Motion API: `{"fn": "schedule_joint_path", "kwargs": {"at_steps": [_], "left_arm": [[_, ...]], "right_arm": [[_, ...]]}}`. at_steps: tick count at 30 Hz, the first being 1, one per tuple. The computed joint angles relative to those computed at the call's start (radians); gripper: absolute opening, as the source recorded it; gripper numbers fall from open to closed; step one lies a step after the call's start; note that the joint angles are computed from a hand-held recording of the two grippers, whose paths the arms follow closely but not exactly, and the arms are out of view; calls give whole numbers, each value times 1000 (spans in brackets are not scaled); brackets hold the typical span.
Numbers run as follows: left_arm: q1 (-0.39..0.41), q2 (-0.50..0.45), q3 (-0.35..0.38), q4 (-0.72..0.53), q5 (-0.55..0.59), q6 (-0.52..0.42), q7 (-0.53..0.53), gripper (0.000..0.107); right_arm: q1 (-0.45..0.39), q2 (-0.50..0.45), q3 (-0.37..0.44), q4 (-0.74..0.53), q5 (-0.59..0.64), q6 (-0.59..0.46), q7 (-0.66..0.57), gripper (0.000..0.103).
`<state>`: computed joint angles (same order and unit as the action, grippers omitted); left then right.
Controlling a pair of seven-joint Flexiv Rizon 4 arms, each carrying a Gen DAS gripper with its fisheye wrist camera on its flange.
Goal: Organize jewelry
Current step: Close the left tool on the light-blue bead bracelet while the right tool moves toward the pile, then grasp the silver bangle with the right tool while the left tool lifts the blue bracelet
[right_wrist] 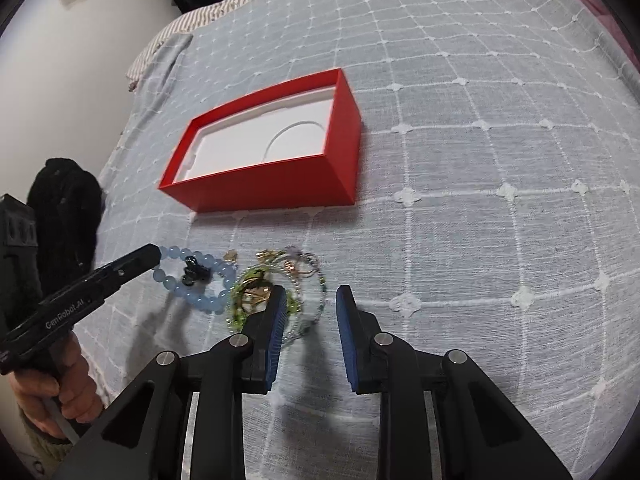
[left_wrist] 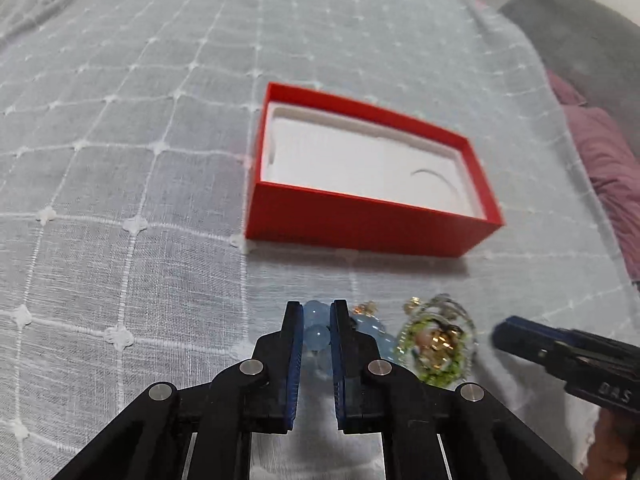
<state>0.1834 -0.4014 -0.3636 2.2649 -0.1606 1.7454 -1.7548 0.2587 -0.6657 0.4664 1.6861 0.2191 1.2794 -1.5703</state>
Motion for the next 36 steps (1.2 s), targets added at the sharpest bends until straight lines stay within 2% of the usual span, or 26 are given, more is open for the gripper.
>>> {"fn": "schedule_joint_path", "kwargs": {"at_steps": [3, 6, 8, 11, 13, 14, 19, 20, 21, 25, 27, 31, 34, 36], "left_arm": [[101, 10, -104, 35, 29, 41, -13, 8], [170, 16, -158, 59, 79, 76, -47, 8], [211, 16, -189, 66, 114, 90, -75, 8], [259, 17, -225, 73, 168, 104, -111, 8], [247, 15, -211, 63, 186, 105, -123, 8], [248, 15, -211, 62, 194, 104, -129, 8], [234, 16, -197, 53, 205, 85, -132, 8], [231, 15, -195, 53, 205, 84, -131, 8], [233, 16, -197, 54, 205, 84, -129, 8], [242, 22, -204, 63, 212, 99, -131, 8], [259, 23, -218, 68, 223, 105, -136, 8], [287, 24, -239, 74, 248, 120, -145, 8], [311, 22, -259, 74, 271, 130, -155, 8], [329, 20, -276, 73, 289, 137, -159, 8]], "right_arm": [[-24, 14, 50, 20, 3, -7, -88, 27], [40, 48, 19, 83, -54, 47, -160, 27], [140, 68, -74, 137, -149, 99, -132, 27], [305, 85, -260, 211, -303, 171, -35, 27], [362, 86, -332, 239, -372, 206, 0, 27], [366, 84, -339, 243, -394, 212, 6, 27], [461, 48, -469, 233, -536, 206, 79, 27], [484, 40, -498, 236, -565, 219, 94, 22], [492, 40, -510, 236, -583, 217, 109, 8], [420, 66, -433, 241, -594, 221, 136, 4], [338, 68, -343, 228, -583, 215, 119, 3], [115, 44, -90, 159, -480, 168, 10, 3], [6, 30, 31, 116, -386, 146, -61, 3], [-23, 30, 62, 103, -333, 137, -80, 3]]}}
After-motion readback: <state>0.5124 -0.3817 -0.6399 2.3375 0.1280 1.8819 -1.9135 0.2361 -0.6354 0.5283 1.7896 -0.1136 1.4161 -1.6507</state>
